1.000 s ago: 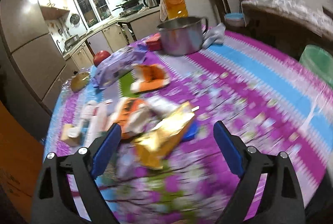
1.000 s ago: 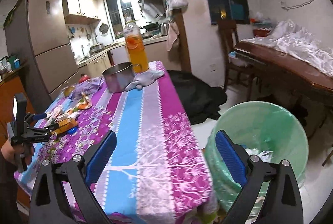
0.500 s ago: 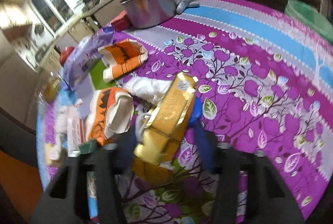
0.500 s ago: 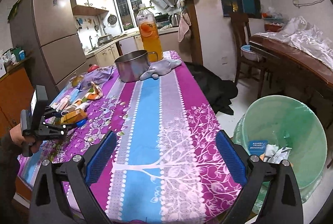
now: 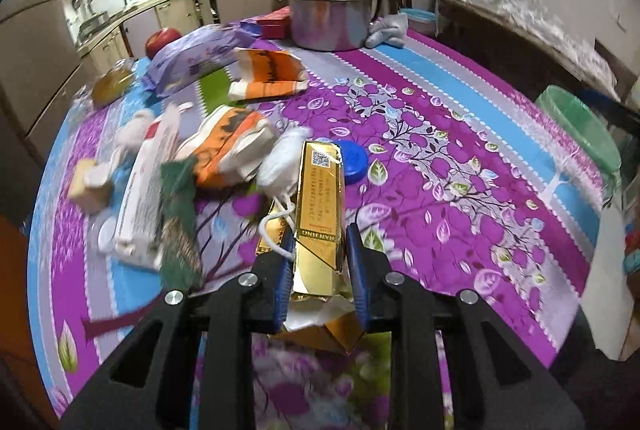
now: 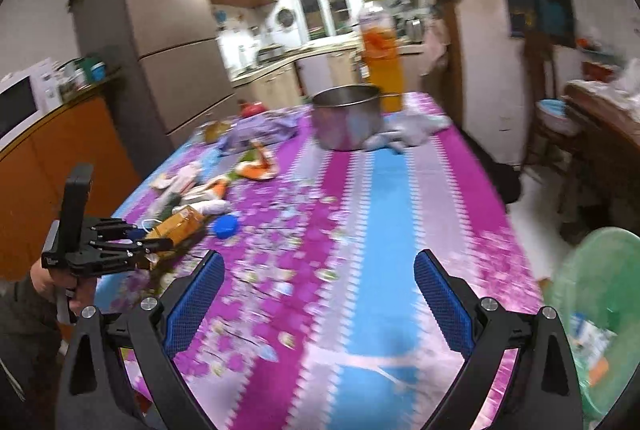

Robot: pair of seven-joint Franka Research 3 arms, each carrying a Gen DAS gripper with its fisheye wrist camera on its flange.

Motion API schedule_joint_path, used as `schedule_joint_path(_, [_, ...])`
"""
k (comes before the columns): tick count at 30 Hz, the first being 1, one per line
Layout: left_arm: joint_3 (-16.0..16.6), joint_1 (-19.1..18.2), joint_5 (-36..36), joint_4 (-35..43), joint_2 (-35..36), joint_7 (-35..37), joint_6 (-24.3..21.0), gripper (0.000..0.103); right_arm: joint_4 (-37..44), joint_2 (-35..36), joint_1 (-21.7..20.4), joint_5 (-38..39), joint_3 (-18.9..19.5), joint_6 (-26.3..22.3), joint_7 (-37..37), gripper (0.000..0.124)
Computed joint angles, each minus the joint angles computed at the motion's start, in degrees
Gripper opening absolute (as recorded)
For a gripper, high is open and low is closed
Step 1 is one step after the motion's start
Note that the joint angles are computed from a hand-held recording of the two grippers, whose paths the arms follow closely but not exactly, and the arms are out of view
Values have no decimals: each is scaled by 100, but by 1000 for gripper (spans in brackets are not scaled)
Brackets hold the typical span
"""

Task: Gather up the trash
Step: 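Lift the gold wrapper with the left gripper away from the table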

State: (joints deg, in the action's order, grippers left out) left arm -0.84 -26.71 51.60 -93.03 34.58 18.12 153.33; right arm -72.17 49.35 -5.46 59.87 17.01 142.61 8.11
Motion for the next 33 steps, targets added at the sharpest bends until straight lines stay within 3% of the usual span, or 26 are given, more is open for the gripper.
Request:
schedule_joint_path(7, [303, -20, 833, -1138, -676, -1579, 1167, 23, 1311, 782, 618, -981, -130, -896, 764, 95])
schedule_joint_path(10, [154, 285, 580, -1542, -792, -1753, 1431, 27, 1799, 1070, 849, -1361, -157, -1144, 1035, 95])
schedule_joint_path(12, [309, 181, 735, -1773, -934, -2068, 1394, 41, 1940, 1163, 956, -1509, -133, -1135, 1091, 95])
schedule_joint_path(13, [383, 109, 924, -1873, -1039, -2301, 1356, 42, 1936, 1164, 956, -1538, -103, -1143, 1087, 95])
schedule_joint_path(16, [803, -275, 2467, -2033, -1337, -3860, 1447, 58, 1933, 1178, 1014, -1603, -50, -1132, 1093, 95])
schedule_joint_path(18, [799, -322, 2974, -2054, -1443, -4368, 1222, 65, 2039, 1248, 1069, -1671, -61, -1166, 1191, 95])
schedule_joint_path(21, [396, -47, 2228, -1954, -1314, -3402, 824, 65, 2005, 1250, 1076, -1703, -34, -1159, 1205, 95])
schedule_joint_path(23, [153, 128, 2105, -1797, -1196, -3008, 881, 65, 1856, 1172, 1046, -1677, 2, -1132, 1140, 95])
schedule_joint_path(25, [-35, 178, 2133, -1662, -1135, -2805, 686, 65, 1787, 1136, 1056, -1674, -1, -1114, 1129, 95])
schedule_joint_path(27, [-277, 253, 1662, -1478, -1021, -2261, 292, 64, 1828, 1161, 1076, -1693, -19, -1140, 1183, 95])
schedule_joint_path(31, [-268, 8, 2495, -1482, -1256, -2715, 137, 62, 1775, 1155, 1044, -1666, -8, -1157, 1157, 95])
schedule_joint_path(33, [-427, 115, 2241, -1309, -1109, -2171, 20, 56, 1936, 1275, 1088, -1720, -47, -1229, 1275, 95])
